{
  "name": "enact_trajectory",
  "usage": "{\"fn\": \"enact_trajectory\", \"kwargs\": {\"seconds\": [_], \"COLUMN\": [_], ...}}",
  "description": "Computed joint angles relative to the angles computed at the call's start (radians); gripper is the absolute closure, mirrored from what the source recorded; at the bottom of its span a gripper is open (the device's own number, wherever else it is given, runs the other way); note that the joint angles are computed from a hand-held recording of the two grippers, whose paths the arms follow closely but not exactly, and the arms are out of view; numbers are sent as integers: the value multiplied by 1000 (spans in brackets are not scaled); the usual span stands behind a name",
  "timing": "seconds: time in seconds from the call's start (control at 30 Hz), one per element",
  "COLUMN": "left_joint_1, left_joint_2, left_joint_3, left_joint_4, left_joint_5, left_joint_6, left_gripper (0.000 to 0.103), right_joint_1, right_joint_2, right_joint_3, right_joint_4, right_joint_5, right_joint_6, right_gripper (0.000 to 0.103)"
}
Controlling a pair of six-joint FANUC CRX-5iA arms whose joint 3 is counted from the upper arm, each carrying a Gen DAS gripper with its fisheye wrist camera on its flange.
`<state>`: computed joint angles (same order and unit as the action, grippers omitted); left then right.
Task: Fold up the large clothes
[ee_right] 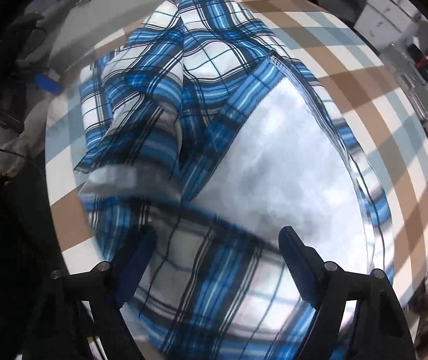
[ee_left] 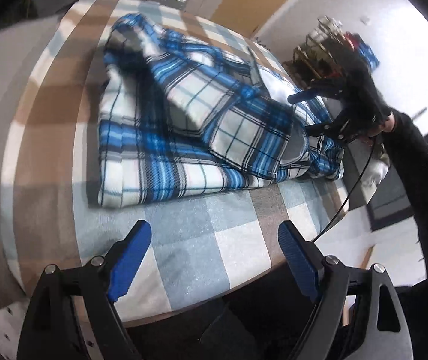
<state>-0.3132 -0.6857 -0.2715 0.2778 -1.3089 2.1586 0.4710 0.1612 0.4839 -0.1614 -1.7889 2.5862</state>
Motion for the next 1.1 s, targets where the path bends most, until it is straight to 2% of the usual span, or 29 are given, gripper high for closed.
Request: {"fn": "enact_trajectory", "kwargs": {"seconds": [0.07, 0.1, 0.13, 0.23, 0.27, 0.3, 0.37, 0.43, 0.53, 0.63, 0.73, 0.83, 0.9, 0.97, 1.03, 1.07, 1.1], "left_joint_1": [20, 26, 33, 39, 33, 27, 18, 4, -14, -12, -18, -17, -17, -19, -26, -38, -44], "left_joint_2": [-19, -25, -30, -27, -23, -17, -2, 7, 22, 35, 58, 80, 110, 138, 175, 209, 234], "left_joint_3": [-30, -41, -50, -63, -63, -62, -51, -41, -26, -16, 19, 48, 90, 130, 178, 224, 254], "left_joint_4": [29, 38, 47, 67, 67, 71, 70, 64, 52, 57, 32, 20, 1, -29, -66, -108, -133], "left_joint_5": [11, 13, 12, 9, 12, 17, 18, 24, 30, 34, 33, 43, 35, 32, 26, 4, -11], "left_joint_6": [-3, -4, -5, -14, -11, -11, -18, -25, -31, -44, -41, -45, -54, -62, -78, -77, -78], "left_gripper": [20, 20, 20, 20, 20, 20, 20, 20, 20, 20, 20, 20, 20, 20, 20, 20, 20], "right_joint_1": [29, 39, 49, 48, 37, 28, 2, -43, -116, -188, -229, -244, -233, -266, -232, -214, -208], "right_joint_2": [10, 13, 22, 17, 15, 11, -9, -27, -73, -117, -118, -123, -113, -59, -36, -31, -17], "right_joint_3": [-21, -36, -39, -42, -34, -31, -30, -11, 5, 17, 52, 46, 22, 58, 18, -17, -27], "right_joint_4": [42, 71, 86, 76, 56, 44, 16, -56, -160, -244, -294, -274, -204, -218, -126, -76, -61], "right_joint_5": [1, 3, -10, -30, -44, -49, -46, -68, -52, 20, 119, 233, 371, 419, 522, 577, 592], "right_joint_6": [2, -6, -29, -45, -60, -74, -103, -130, -149, -176, -232, -299, -426, -578, -685, -723, -742], "right_gripper": [26, 35, 39, 63, 84, 101, 100, 101, 101, 101, 101, 101, 101, 101, 100, 96, 95]}}
